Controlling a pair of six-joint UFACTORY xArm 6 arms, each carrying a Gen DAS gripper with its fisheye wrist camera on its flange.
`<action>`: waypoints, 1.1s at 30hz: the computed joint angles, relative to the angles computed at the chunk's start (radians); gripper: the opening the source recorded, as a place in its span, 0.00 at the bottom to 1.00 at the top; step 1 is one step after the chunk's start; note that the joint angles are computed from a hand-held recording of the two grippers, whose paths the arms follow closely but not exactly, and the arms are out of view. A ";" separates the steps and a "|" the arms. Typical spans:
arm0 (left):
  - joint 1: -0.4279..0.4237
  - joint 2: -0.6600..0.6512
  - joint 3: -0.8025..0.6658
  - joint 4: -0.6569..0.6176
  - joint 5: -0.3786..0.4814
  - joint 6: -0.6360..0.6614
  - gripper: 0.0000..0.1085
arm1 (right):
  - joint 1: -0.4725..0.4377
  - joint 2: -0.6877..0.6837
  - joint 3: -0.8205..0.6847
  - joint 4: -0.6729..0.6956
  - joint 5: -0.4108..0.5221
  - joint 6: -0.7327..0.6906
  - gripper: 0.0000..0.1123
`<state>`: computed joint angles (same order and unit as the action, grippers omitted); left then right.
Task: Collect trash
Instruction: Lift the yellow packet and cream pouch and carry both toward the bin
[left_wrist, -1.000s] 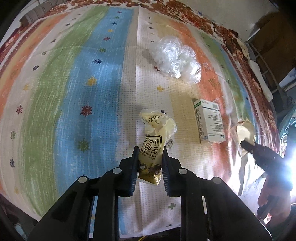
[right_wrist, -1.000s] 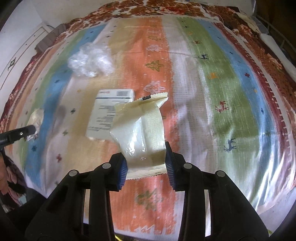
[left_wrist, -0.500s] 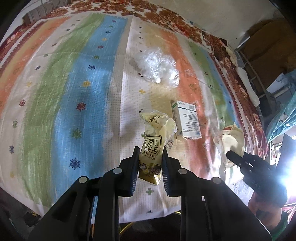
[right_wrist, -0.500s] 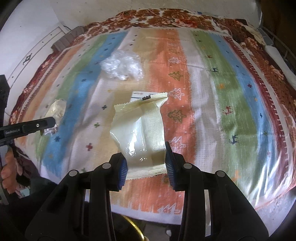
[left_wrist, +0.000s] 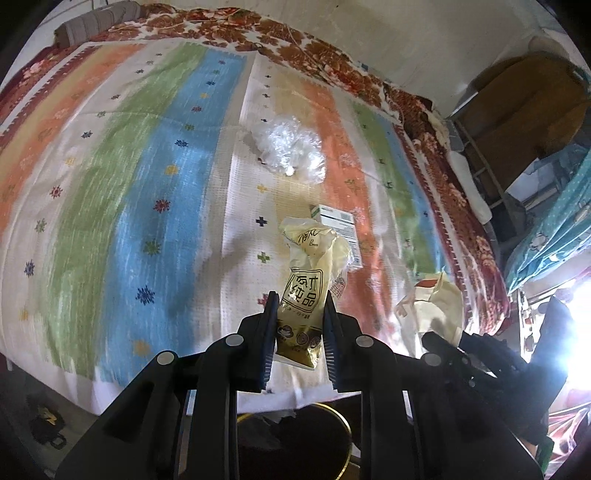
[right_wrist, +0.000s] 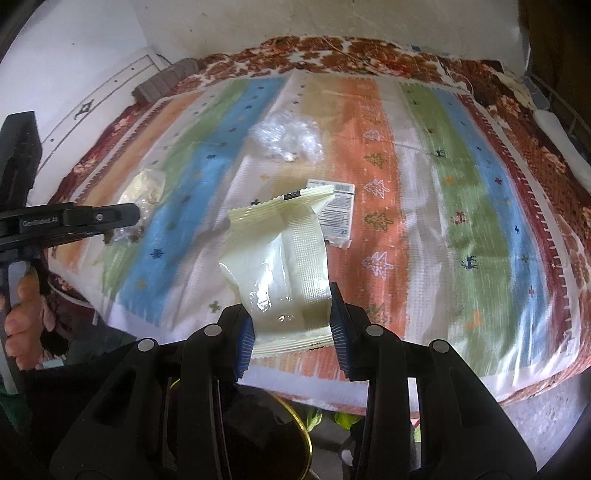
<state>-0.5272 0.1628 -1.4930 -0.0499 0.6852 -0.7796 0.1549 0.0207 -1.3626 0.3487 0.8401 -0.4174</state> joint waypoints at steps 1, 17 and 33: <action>-0.006 -0.012 0.013 0.006 -0.009 -0.009 0.20 | 0.002 -0.017 0.017 0.002 -0.007 -0.002 0.30; -0.105 -0.181 0.222 0.061 -0.169 -0.137 0.20 | 0.005 -0.251 0.264 0.084 -0.051 -0.063 0.30; -0.221 -0.235 0.293 0.292 -0.186 -0.321 0.19 | -0.016 -0.449 0.468 0.155 -0.048 -0.092 0.30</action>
<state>-0.7479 -0.0724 -1.2005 0.2423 0.4991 -1.1005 0.1386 -0.4283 -0.8942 0.5034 0.7918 -0.5093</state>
